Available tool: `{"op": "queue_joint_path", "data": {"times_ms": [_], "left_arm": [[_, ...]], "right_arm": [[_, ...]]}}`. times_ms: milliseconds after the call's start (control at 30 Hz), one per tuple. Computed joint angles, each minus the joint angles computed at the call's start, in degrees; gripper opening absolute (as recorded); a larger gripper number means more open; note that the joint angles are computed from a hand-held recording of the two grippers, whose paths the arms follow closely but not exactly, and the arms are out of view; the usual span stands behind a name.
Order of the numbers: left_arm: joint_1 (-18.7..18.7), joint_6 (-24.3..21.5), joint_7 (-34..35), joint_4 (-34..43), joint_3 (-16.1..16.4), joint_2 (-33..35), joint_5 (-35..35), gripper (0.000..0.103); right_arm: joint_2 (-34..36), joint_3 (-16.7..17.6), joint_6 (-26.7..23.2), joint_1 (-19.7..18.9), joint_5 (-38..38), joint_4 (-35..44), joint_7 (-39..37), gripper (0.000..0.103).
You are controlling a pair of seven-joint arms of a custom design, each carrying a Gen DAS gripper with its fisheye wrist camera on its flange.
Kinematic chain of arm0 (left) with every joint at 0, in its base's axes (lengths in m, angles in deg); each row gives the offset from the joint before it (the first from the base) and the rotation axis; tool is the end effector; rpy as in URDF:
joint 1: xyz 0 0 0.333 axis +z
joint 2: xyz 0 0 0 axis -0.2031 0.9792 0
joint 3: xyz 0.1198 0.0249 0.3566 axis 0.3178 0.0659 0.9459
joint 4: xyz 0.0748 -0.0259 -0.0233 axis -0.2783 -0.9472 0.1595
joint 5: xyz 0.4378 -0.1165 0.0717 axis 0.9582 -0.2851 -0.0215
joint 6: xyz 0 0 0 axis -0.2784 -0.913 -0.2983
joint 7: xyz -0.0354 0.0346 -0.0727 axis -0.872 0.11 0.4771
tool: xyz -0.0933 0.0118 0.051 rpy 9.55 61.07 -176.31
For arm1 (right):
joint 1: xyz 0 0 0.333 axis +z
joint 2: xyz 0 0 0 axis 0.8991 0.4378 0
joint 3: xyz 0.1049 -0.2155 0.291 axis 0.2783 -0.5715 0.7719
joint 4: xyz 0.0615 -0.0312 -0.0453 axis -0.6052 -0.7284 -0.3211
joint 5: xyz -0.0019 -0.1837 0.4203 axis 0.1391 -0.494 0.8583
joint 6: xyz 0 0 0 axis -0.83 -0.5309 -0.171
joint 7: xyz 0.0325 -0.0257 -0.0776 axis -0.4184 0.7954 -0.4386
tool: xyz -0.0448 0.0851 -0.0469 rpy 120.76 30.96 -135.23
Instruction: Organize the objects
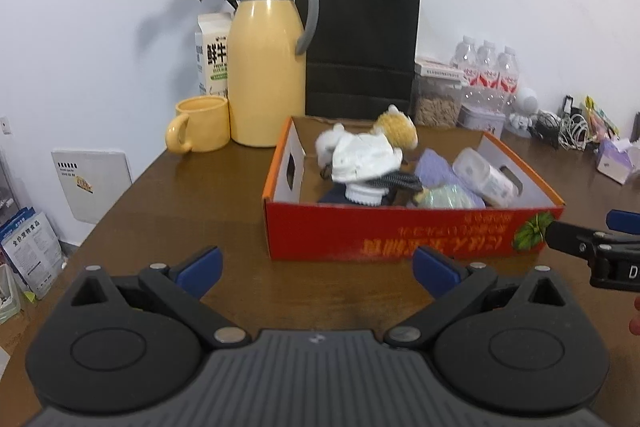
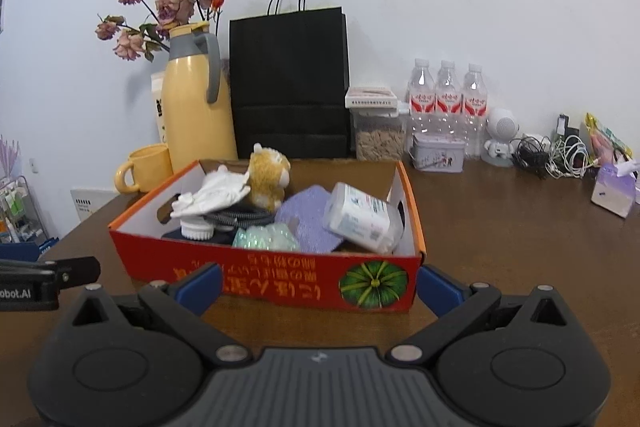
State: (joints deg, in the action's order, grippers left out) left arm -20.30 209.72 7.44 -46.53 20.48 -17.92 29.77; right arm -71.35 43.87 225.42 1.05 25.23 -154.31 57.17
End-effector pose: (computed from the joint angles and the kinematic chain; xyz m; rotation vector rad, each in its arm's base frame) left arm 0.5792 -0.2608 0.5247 -1.3974 1.8799 -1.0764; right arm 0.5206 0.1432 0.4629 -1.3640 1.7524 -1.0146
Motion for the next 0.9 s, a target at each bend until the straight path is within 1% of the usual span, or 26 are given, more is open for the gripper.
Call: {"op": "queue_joint_path", "data": {"times_ms": [100,267,900], "left_arm": [[0.1,0.1,4.4,-1.3,-0.5,-0.5,-4.6,0.103],[0.0,-0.2,7.2,-1.8,-0.9,-0.6,-7.4,0.103],[0.0,0.1,7.0,-1.8,-0.8,-0.6,-7.1,0.103]], "right_arm": [[0.1,-0.9,-1.0,1.3,-0.2,-0.3,-0.1,0.103],[0.6,-1.2,-1.2,1.8,-0.8,-0.5,0.0,0.103],[0.8,-0.9,-1.7,1.3,-2.0,0.0,0.7,0.103]]}}
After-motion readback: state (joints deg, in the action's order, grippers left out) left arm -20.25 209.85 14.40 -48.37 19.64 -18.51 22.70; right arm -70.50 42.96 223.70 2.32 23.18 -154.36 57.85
